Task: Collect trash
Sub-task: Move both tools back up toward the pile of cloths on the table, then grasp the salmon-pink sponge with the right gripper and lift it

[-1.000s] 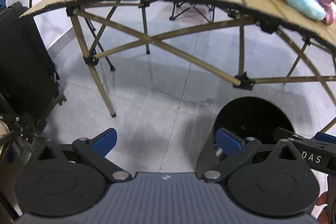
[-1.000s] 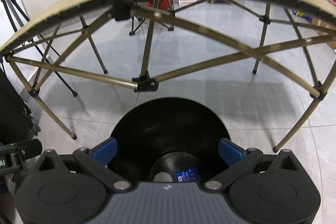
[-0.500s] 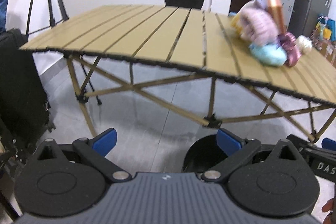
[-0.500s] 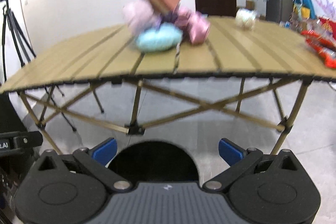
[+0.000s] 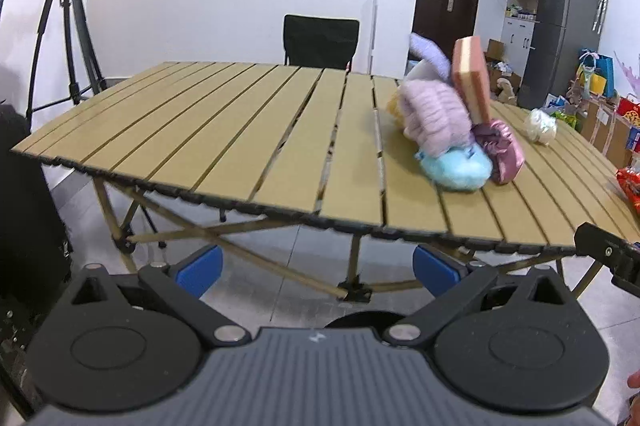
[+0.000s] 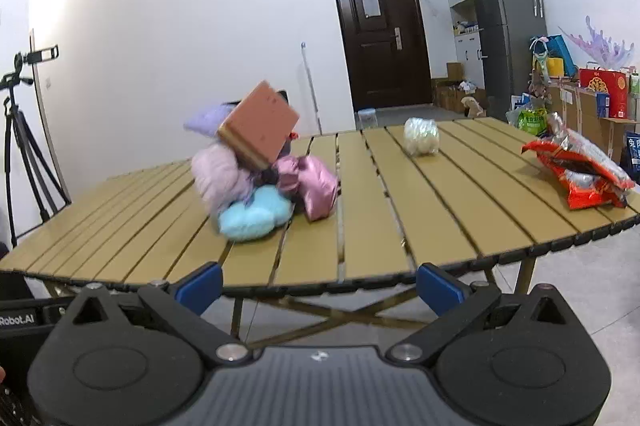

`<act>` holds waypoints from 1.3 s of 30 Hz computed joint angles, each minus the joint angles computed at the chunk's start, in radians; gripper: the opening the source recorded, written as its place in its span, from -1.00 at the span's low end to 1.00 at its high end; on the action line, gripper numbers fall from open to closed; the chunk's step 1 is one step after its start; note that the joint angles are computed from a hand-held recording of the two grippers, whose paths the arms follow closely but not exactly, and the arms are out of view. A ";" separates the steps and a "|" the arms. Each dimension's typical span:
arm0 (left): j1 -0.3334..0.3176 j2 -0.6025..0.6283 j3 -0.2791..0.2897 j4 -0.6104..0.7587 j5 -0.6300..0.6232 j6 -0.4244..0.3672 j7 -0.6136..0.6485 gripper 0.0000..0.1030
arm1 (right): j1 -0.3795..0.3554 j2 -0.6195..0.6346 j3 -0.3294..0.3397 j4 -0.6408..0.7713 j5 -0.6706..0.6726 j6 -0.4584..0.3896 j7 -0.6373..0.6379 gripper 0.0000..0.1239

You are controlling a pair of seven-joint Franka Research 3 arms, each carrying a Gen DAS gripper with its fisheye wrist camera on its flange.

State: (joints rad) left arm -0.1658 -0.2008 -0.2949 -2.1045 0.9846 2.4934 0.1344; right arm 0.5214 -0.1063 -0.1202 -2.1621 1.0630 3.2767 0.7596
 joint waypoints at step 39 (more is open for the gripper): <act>-0.038 0.340 0.152 0.408 -0.026 0.006 0.105 1.00 | -0.250 0.497 0.181 0.729 -0.095 -0.220 0.147 0.66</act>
State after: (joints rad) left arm -0.2038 0.1397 -0.1433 -1.6966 0.9583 2.4989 0.2397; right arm 0.2713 0.3909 0.0612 -1.4329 0.9680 3.0568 0.9062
